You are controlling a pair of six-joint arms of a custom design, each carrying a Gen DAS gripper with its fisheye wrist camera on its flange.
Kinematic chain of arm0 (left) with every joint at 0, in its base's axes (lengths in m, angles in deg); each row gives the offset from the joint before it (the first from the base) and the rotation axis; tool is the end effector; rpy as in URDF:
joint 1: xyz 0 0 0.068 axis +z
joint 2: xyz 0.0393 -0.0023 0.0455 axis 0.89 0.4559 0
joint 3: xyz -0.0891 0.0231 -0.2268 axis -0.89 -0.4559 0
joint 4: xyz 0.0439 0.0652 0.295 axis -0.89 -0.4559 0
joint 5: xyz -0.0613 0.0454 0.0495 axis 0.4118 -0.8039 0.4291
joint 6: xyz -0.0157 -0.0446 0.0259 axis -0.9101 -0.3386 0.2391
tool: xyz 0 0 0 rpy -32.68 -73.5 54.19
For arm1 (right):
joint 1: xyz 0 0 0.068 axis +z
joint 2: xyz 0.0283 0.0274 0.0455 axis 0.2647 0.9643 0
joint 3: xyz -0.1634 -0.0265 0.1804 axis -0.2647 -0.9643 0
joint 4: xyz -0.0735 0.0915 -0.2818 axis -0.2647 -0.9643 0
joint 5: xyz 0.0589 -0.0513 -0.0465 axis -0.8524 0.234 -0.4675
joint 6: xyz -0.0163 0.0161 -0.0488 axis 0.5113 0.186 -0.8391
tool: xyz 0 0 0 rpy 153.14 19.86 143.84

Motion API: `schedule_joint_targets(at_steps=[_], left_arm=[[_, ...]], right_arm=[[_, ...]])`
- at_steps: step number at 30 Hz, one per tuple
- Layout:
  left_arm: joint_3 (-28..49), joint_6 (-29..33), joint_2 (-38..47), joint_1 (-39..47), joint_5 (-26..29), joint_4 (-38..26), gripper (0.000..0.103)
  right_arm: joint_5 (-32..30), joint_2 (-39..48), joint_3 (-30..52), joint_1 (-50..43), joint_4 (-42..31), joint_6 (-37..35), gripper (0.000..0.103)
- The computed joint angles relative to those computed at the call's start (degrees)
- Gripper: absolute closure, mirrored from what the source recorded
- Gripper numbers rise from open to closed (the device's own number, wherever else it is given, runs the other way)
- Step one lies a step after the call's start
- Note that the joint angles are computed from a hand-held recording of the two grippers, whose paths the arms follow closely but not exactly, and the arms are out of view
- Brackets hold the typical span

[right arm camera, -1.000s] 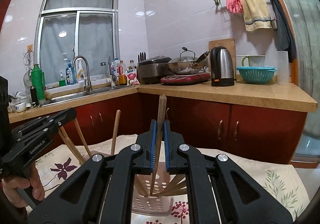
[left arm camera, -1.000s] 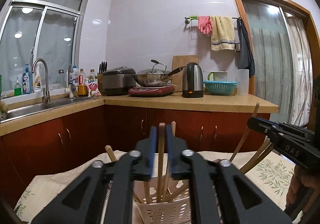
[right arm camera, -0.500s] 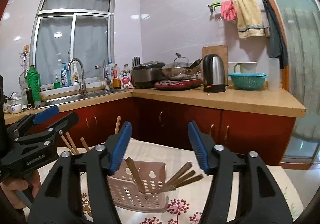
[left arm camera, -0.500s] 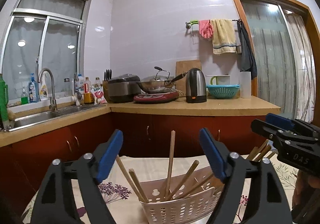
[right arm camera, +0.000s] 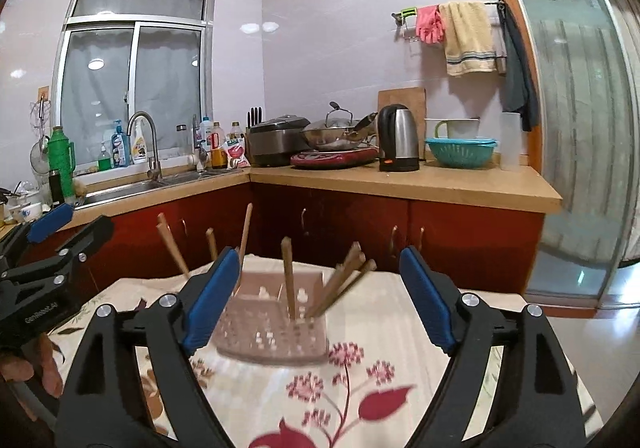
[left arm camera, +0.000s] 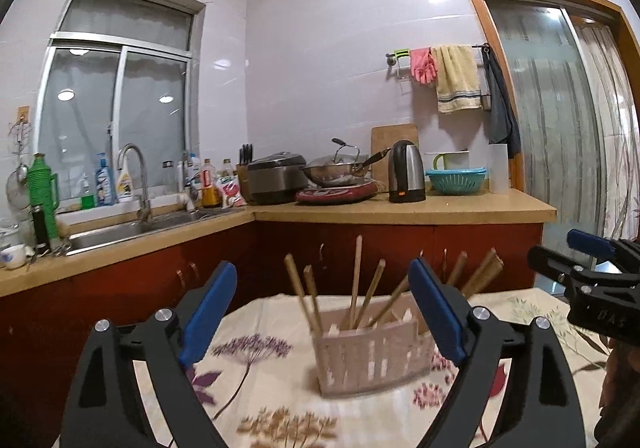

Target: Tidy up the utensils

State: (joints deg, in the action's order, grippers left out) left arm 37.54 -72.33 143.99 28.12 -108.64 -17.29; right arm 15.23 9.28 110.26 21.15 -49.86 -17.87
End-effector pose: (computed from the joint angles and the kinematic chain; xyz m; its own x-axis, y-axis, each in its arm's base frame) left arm 0.2844 -0.1730 0.2709 -0.1188 0.0918 -0.9887 0.0193 0.9957 0.0901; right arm 0.3011 0.0325 0.2552 -0.1970 0.0280 -0.9800 -0.1447 0.9878 0.0573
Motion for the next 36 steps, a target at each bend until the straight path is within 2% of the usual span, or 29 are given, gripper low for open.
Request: schedule_joint_targets(at_steps=[8,14,23,36], left_arm=[[-7.45,-2.97,-12.16,-5.8,-6.84,-7.45,0.018],[-11.4,-5.32,-19.54,-9.0,-11.05,-12.06,0.017],[-14.03,-7.82,-24.2,-9.99,-12.57,-15.52,0.017],[-15.07,-8.1,-26.25,-10.78,-13.51,-16.08,0.017]], right_arm=[[3.01,-18.17,-9.99,1.85,-8.3,0.04,0.018],[4.53,-26.18,-12.77,2.1,-13.57,-0.15,0.017],[5.53,-29.53,-13.71,2.57,-15.87,-0.18,0.017],[6.47,-31.91,-14.63,3.6,-16.62,-0.89,0.016]])
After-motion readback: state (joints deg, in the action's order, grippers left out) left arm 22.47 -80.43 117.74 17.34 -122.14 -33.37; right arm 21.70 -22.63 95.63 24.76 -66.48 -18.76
